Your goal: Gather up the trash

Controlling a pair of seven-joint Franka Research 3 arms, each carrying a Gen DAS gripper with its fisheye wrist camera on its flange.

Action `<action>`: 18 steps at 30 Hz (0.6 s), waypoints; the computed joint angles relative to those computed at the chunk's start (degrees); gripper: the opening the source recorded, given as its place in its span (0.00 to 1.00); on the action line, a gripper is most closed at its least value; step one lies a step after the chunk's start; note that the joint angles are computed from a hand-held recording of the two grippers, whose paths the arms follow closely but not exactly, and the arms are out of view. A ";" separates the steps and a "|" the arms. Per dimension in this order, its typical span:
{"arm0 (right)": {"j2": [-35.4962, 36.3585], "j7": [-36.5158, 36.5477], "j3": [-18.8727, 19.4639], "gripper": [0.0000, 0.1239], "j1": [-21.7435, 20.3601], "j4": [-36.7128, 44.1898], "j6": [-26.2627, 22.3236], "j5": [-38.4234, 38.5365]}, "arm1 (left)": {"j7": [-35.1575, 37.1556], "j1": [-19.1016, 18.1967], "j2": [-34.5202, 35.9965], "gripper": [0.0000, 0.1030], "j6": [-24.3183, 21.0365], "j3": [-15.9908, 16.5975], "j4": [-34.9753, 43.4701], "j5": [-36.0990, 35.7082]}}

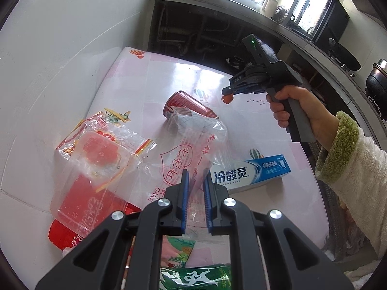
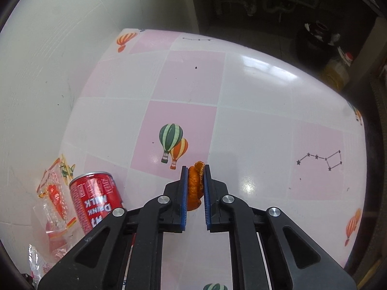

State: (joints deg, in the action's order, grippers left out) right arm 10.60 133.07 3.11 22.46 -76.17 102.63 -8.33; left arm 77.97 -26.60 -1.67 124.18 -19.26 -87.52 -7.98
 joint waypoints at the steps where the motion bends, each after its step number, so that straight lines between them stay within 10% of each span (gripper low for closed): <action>1: -1.53 0.00 0.13 0.08 0.26 -1.05 0.33 -0.56 | -0.14 -0.08 -0.46 0.11 0.13 -0.08 -0.12 0.12; 18: -41.57 7.54 11.25 0.08 -4.60 -30.84 10.75 -0.40 | -1.74 -5.88 -7.08 0.11 7.81 -3.23 -3.36 2.62</action>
